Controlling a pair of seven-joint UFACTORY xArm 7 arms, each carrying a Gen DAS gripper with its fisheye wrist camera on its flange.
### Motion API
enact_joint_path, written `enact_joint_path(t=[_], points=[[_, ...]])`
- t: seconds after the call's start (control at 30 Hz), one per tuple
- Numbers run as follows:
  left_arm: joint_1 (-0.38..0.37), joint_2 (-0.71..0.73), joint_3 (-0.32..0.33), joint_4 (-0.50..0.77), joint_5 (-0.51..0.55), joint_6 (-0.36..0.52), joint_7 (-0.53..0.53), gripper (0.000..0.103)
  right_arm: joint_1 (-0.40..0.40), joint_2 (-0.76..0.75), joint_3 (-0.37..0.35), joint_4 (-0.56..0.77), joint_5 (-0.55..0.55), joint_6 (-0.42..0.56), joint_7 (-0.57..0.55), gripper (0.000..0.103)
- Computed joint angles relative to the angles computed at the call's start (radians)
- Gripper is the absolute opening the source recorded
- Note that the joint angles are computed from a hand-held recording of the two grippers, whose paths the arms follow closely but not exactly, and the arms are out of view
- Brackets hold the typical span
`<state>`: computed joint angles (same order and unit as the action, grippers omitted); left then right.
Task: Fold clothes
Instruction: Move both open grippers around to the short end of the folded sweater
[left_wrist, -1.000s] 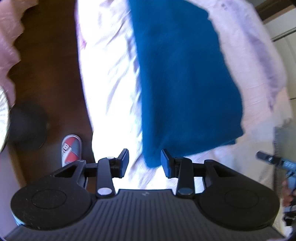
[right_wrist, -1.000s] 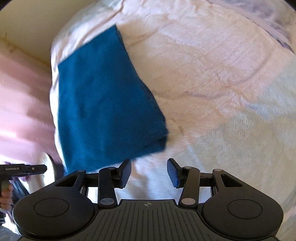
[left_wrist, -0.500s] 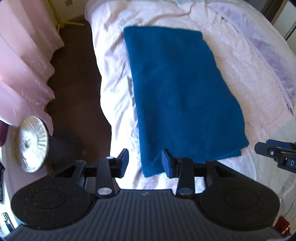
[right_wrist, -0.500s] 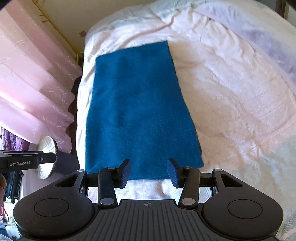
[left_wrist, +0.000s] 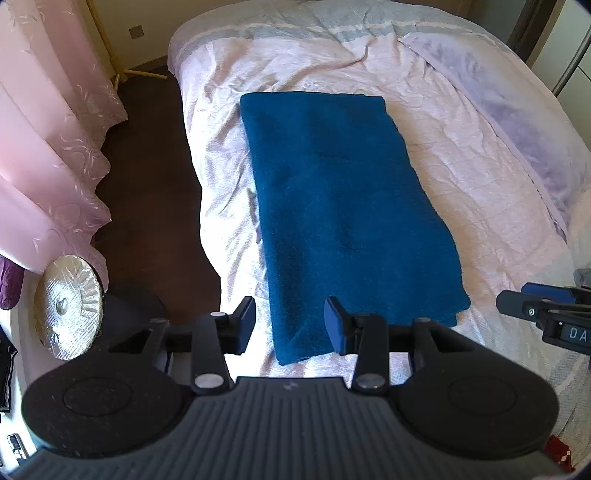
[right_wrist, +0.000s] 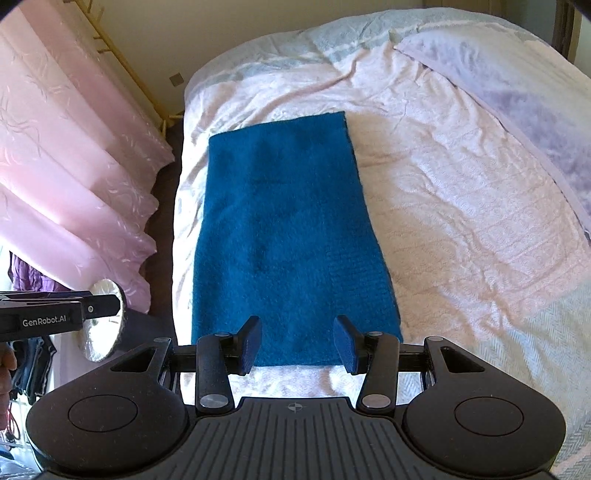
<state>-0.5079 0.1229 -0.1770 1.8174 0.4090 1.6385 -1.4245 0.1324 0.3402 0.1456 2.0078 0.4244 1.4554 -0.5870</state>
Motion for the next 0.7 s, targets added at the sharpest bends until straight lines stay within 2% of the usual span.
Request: enact_joint_path(t=[0.33,0.5,0.6,0.7], points=[[0.013,-0.013,0.002,-0.054,-0.041,-0.047,0.002,0.037,-0.007,0.015,-0.002,0.002,-0.009,0.005,-0.012,0.047],[0.055,-0.151,-0.01,-0.319,-0.116,-0.262,-0.071,0.042,-0.028,0.039,-0.002,-0.011,0.004,0.012,-0.063,0.047],[0.084,-0.251,-0.026,-0.521,-0.154,-0.428,-0.102,0.042,-0.048,0.088,-0.011,0.004,-0.005,0.023,-0.088,0.047],[0.119,-0.333,-0.042,-0.703,-0.181,-0.585,-0.144,0.042,-0.074,0.18,-0.011,0.077,-0.01,0.063,-0.109,0.047]])
